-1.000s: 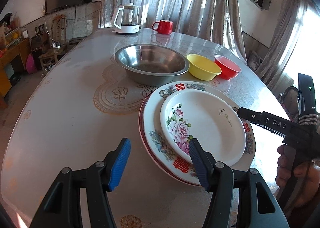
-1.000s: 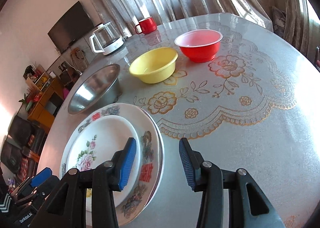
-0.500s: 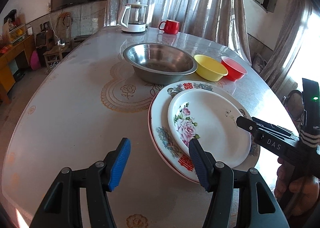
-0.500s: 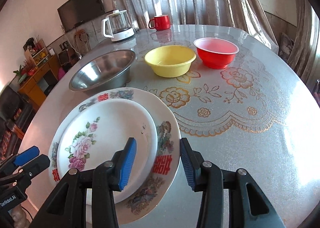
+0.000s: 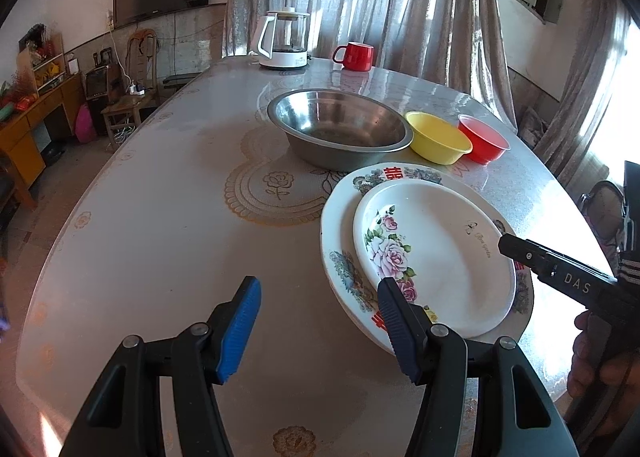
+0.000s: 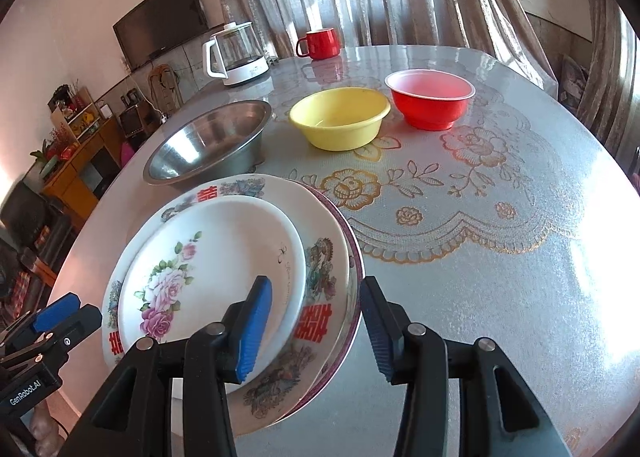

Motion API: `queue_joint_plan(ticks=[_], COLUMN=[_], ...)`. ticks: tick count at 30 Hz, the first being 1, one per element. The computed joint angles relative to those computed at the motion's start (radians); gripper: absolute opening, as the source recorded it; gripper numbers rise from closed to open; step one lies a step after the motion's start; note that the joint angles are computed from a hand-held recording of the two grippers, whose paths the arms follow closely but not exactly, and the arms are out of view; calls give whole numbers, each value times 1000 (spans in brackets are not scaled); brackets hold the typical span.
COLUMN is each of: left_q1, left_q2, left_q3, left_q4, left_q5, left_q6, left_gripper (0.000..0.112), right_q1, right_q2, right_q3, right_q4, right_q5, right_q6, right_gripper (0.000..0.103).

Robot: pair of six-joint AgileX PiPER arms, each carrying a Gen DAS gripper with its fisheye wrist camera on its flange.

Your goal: Organize plates and bowls

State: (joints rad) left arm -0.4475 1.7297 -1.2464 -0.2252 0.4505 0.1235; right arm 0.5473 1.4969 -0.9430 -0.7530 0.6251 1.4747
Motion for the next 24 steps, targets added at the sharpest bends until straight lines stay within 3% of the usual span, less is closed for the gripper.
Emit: queue_joint_plan(ticks=[24], left_q1=[-32], left_q2=[-20], left_q3=[17], left_q4=[278], left_q5=[-49], left_q6=[-258], left_gripper=[61], right_q1=[9], right_q2=[-97], right_q3=[71], right_q4=[-106], right_q5=[-74], right_q6=[120], right_gripper=[47])
